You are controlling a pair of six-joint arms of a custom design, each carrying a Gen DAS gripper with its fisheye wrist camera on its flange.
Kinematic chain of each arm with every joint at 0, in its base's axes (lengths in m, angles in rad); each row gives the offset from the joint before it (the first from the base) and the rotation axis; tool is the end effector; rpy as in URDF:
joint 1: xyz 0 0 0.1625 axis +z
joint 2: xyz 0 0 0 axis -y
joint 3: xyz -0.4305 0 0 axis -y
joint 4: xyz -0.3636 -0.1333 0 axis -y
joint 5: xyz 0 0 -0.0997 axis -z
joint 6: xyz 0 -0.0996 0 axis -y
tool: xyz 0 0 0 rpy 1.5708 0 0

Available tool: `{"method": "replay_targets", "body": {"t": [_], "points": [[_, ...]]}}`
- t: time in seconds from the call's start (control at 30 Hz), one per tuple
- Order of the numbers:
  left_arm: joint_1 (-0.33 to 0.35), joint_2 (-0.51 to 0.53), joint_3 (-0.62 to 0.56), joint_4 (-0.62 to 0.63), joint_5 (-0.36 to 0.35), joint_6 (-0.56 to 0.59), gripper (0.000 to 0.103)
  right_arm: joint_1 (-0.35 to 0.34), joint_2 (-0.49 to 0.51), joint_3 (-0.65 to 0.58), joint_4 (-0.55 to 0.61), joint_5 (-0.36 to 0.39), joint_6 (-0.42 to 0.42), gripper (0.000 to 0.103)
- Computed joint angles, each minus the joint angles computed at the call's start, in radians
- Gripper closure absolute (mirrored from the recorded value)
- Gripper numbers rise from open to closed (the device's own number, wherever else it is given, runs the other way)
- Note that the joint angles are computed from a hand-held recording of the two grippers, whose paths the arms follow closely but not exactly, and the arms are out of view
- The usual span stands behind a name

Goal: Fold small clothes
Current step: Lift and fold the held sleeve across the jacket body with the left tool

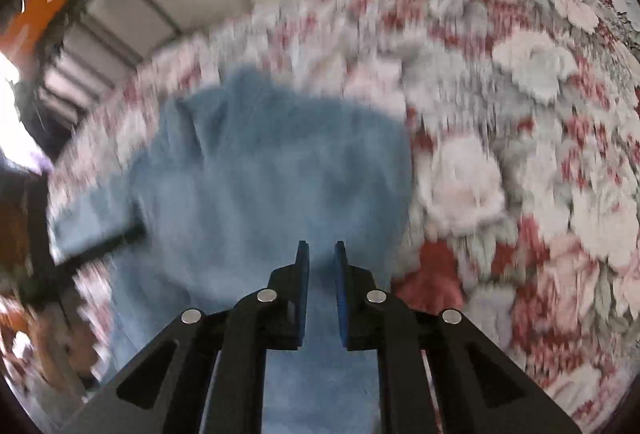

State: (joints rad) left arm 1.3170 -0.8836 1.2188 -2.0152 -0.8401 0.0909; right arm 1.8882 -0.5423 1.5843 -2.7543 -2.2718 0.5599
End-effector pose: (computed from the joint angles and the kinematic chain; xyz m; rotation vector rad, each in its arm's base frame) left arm 0.0117 -0.7506 0.3128 0.3643 2.3870 -0.2066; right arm 0.2721 -0.6070 0.0095 -0.3681 -2.4833 0.5507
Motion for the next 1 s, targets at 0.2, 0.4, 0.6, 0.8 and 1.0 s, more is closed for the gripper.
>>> {"method": "replay_targets", "body": {"t": [0.2, 0.4, 0.6, 0.8, 1.0], "points": [[-0.027, 0.028, 0.048, -0.001, 0.129, -0.018, 0.051, -0.032, -0.012, 0.014, 0.131, 0.060, 0.050, 0.097], [-0.034, -0.031, 0.052, -0.087, 0.003, -0.007, 0.049, -0.006, -0.009, 0.001, -0.091, 0.006, -0.041, 0.093], [-0.021, 0.002, 0.032, 0.022, 0.050, -0.010, 0.042, -0.063, 0.056, -0.065, -0.092, -0.050, 0.022, 0.092], [-0.019, 0.001, 0.014, 0.050, 0.041, -0.015, 0.037, -0.060, 0.051, -0.070, -0.102, -0.058, 0.013, 0.090], [0.010, -0.003, -0.079, 0.140, -0.038, -0.103, 0.034, -0.017, 0.063, -0.083, -0.047, 0.016, 0.005, 0.080]]}}
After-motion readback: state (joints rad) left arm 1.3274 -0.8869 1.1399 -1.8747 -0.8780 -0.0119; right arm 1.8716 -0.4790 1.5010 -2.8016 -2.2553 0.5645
